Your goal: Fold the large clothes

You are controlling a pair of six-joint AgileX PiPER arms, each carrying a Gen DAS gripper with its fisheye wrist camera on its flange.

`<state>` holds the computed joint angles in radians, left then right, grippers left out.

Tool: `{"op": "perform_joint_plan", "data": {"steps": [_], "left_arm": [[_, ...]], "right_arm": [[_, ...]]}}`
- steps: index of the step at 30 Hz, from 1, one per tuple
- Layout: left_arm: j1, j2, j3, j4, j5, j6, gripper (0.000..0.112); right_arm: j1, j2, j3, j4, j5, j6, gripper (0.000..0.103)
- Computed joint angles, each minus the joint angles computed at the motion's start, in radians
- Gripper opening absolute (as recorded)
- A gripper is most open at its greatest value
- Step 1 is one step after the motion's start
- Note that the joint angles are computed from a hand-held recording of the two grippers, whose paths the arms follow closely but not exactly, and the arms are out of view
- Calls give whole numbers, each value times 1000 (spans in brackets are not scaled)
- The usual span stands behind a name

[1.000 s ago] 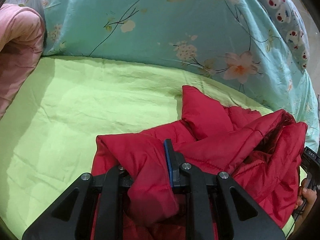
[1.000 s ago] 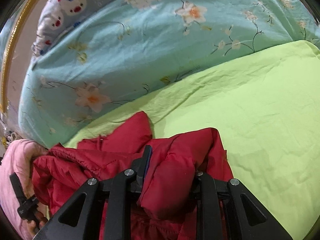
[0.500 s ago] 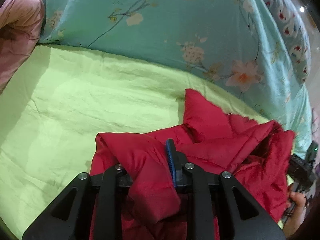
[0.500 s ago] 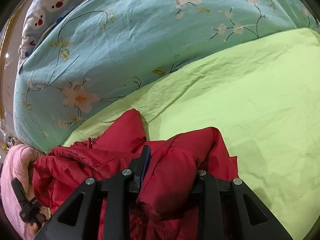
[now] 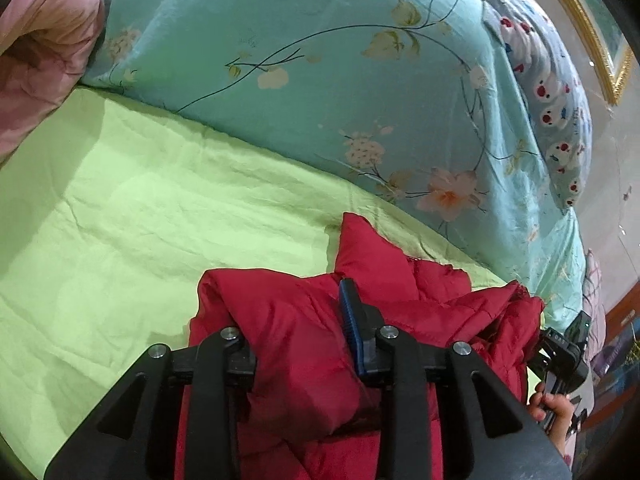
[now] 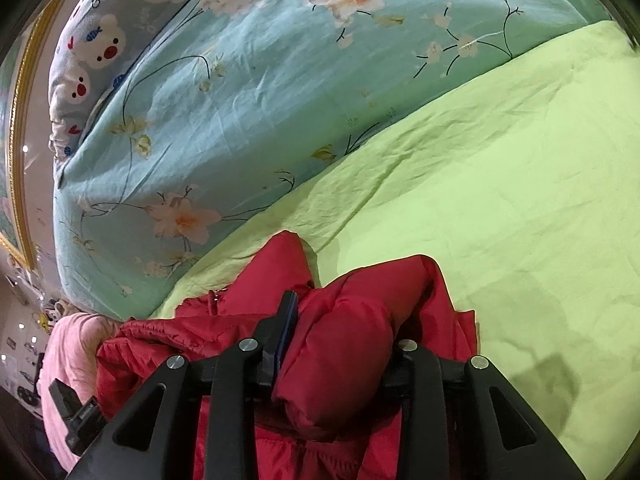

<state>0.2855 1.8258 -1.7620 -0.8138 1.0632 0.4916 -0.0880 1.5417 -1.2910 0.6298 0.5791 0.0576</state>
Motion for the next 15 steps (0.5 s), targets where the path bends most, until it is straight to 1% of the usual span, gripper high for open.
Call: {"op": "perform_joint_plan", "data": {"steps": [3,5,6,7,8,9,10,11,12,15], "left_arm": [[35,9,-5,-60,40,41,31],[49,14,-13,-67,61,48,32],[61,27,-39,-67,98,41,33],[74,26,-44,-69,111,47,35],[86,11,-35,-65,104,61,45],[95,-12,-13,-57,84,73,50],[107,-58,29,-34,27,86,64],[120,-92,63,-27,-15,100,74],[136,-119,89,-35,-35,119,75],[150,-161,126,-62,8,169,75]], "right_arm": [[-28,-3,15,83,13,-62,32],[-27,5,11,88,15,-62,32],[-29,9,11,101,16,-72,32],[-37,11,14,131,21,-95,33],[-49,16,18,177,28,-124,34],[-70,22,26,244,42,-161,35],[-84,28,28,274,54,-171,35],[-86,33,24,264,56,-160,35],[-79,35,16,226,51,-129,35],[-40,34,1,122,22,-55,40]]}}
